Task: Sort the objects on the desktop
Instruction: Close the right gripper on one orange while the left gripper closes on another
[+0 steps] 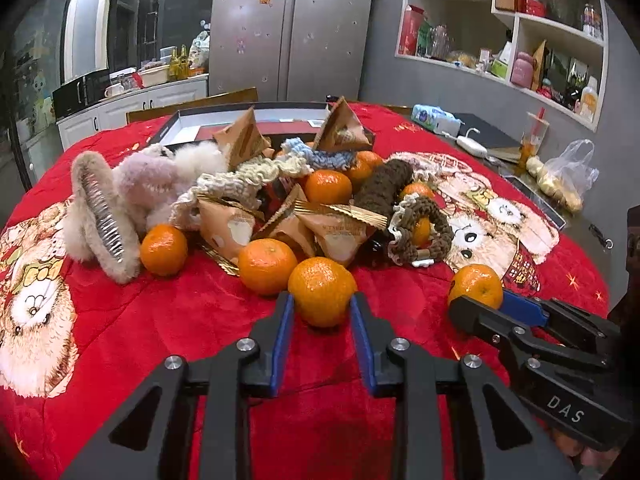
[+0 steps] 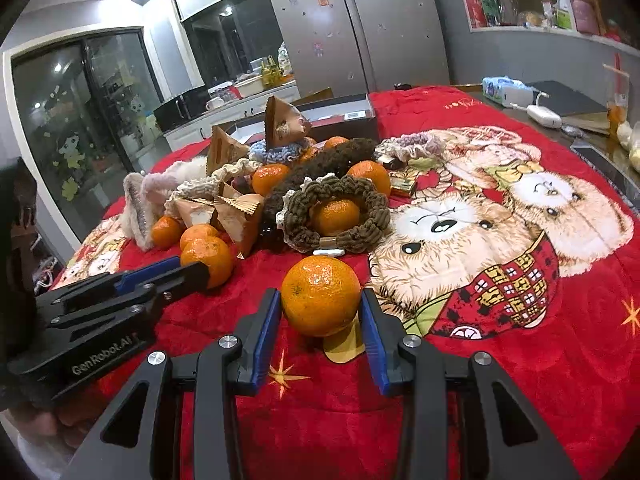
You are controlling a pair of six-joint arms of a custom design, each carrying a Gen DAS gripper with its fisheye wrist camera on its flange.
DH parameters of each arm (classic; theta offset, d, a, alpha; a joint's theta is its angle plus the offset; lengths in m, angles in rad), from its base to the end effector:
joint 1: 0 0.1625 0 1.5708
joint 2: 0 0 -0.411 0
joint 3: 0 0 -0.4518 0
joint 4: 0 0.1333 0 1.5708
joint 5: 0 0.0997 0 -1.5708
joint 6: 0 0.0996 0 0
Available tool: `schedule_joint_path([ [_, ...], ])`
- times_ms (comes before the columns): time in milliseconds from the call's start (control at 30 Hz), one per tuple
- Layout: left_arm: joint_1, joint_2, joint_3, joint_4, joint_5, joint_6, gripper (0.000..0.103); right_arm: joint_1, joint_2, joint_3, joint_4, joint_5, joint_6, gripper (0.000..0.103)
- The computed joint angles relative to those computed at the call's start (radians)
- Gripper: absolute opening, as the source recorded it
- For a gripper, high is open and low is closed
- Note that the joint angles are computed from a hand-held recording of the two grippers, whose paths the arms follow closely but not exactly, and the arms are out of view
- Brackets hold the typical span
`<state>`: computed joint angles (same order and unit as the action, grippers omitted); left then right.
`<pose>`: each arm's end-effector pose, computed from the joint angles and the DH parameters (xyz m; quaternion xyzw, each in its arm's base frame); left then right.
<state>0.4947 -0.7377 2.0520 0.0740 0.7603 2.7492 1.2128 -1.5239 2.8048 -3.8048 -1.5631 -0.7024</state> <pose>-0.1957 -0.3390 -0.0837 0.2730 0.8743 -0.3252 0.2353 0.0249 -0.3161 0.1637 0.1540 -0.8751 0.3975 0.2290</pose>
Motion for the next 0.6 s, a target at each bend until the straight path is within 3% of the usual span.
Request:
schedule_joint_path([
  [233,-0.031,-0.043,0.058,-0.027,-0.045,-0.020,0.027,0.036,0.012,0.012,-0.035,-0.013,-0.002,0.038],
  [300,-0.037,-0.060,0.076,-0.029,-0.052,-0.032,0.010,0.044,0.010,0.016,-0.040,-0.013,-0.001,0.038],
  [333,-0.042,-0.069,0.085,-0.029,-0.059,-0.041,0.008,0.047,0.009,0.019,-0.043,-0.011,-0.001,0.038],
  [433,-0.051,-0.074,0.097,-0.010,-0.076,-0.066,0.009,0.053,0.001,0.027,-0.040,0.000,-0.001,0.038],
  [533,-0.029,-0.106,0.119,-0.031,-0.021,-0.061,0.009,0.064,0.010,0.032,-0.055,-0.001,-0.004,0.038],
  [600,-0.037,-0.099,0.119,-0.024,-0.026,-0.069,0.011,0.068,0.015,0.036,-0.060,0.001,-0.007,0.038],
])
